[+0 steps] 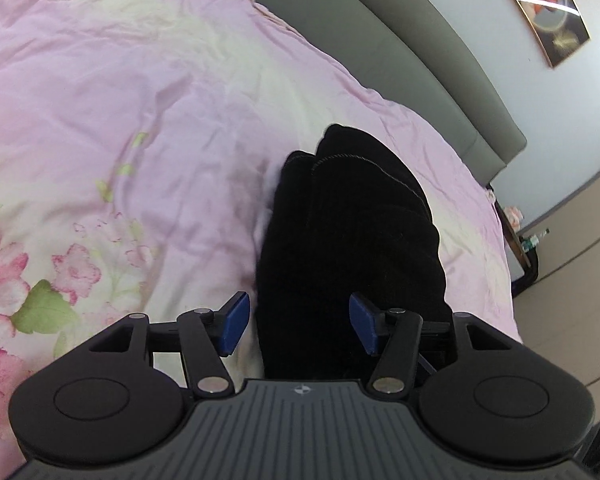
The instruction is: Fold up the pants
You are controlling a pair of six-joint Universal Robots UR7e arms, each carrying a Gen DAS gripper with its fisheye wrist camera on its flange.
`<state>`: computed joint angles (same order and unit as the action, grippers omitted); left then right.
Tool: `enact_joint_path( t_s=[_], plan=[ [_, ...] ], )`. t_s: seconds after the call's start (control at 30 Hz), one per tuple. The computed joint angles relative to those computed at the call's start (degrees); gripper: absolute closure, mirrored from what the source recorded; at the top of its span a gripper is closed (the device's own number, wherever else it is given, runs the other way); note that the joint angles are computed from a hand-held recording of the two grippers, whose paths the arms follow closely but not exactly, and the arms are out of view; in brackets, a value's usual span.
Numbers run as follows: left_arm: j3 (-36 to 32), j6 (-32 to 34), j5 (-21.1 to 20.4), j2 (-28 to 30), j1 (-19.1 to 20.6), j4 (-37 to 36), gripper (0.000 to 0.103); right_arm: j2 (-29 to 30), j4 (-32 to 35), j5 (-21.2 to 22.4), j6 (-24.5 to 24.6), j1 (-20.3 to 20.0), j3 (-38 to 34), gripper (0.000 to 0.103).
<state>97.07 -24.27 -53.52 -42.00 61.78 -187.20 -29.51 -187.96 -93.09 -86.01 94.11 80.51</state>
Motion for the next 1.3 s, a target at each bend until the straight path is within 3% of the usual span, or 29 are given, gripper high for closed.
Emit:
enact_joint_path(
  t_s=[0.2, 0.23, 0.27, 0.3, 0.5, 0.63, 0.73, 0.9, 0.97, 1.03, 1.07, 1.1, 1.13, 1.23, 1.3],
  plan=[
    [-4.9, 1.9, 0.7, 2.4, -0.7, 6.9, 0.039, 3.1, -1.1, -2.1, -8.9, 0.0, -3.3, 0.077],
    [-4.9, 2.3, 1.3, 2.4, -1.1, 7.0, 0.039, 3.3, -0.7, -2.5, -9.8, 0.0, -3.7, 0.083],
    [-4.5, 2.4, 1.5, 2.1, -1.4, 6.6, 0.039, 2.9, 1.1, -2.9, -9.7, 0.0, -3.6, 0.096],
    [-4.0, 2.3, 1.1, 1.8, -1.5, 5.9, 0.039, 2.3, 2.9, -2.8, -9.4, 0.0, -3.4, 0.098],
    [-1.0, 0.9, 1.3, 0.7, -2.0, 2.6, 0.037, -4.2, 3.4, 2.9, -14.9, -1.3, 5.2, 0.103],
    [-3.5, 1.2, -0.1, 2.0, -1.7, 3.9, 0.036, -4.6, 5.3, -1.1, -21.4, -2.4, 7.4, 0.103],
    [-6.6, 2.4, -0.2, 3.6, -1.8, 7.2, 0.033, -4.2, 1.4, -0.7, -25.0, -3.1, 9.9, 0.103],
    [-10.8, -4.5, -4.6, 5.0, 0.6, 11.5, 0.02, -5.9, 1.0, 1.1, -19.6, -2.9, 11.3, 0.103],
    [-13.1, -5.9, -4.9, 6.0, 1.6, 15.8, 0.023, -6.6, 0.8, 1.3, -17.8, -2.8, 11.5, 0.103],
    [-12.9, -4.4, -5.0, 6.8, 2.1, 13.7, 0.038, -7.3, 0.9, 1.4, -16.2, -3.0, 11.4, 0.102],
    [-11.8, -2.9, -5.3, 6.8, 2.1, 10.3, 0.061, -7.5, 0.4, 1.6, -15.6, -3.0, 11.5, 0.099],
    [-10.4, -2.1, -6.6, 6.6, 2.2, 6.4, 0.069, -8.0, 0.7, 1.8, -14.1, -3.0, 11.4, 0.095],
    [-8.5, -1.3, -8.1, 6.1, 2.1, 2.4, 0.071, -8.9, 3.0, 1.6, -11.0, -2.8, 10.8, 0.094],
    [-5.1, 0.2, -7.4, 5.2, 1.1, -1.7, 0.072, -10.9, 11.3, 2.2, 0.0, -2.2, 7.0, 0.08],
    [-4.0, -0.6, -8.3, 5.0, 1.4, -2.9, 0.072, -10.6, 17.5, 2.2, 6.8, -1.5, 1.5, 0.063]
  ],
)
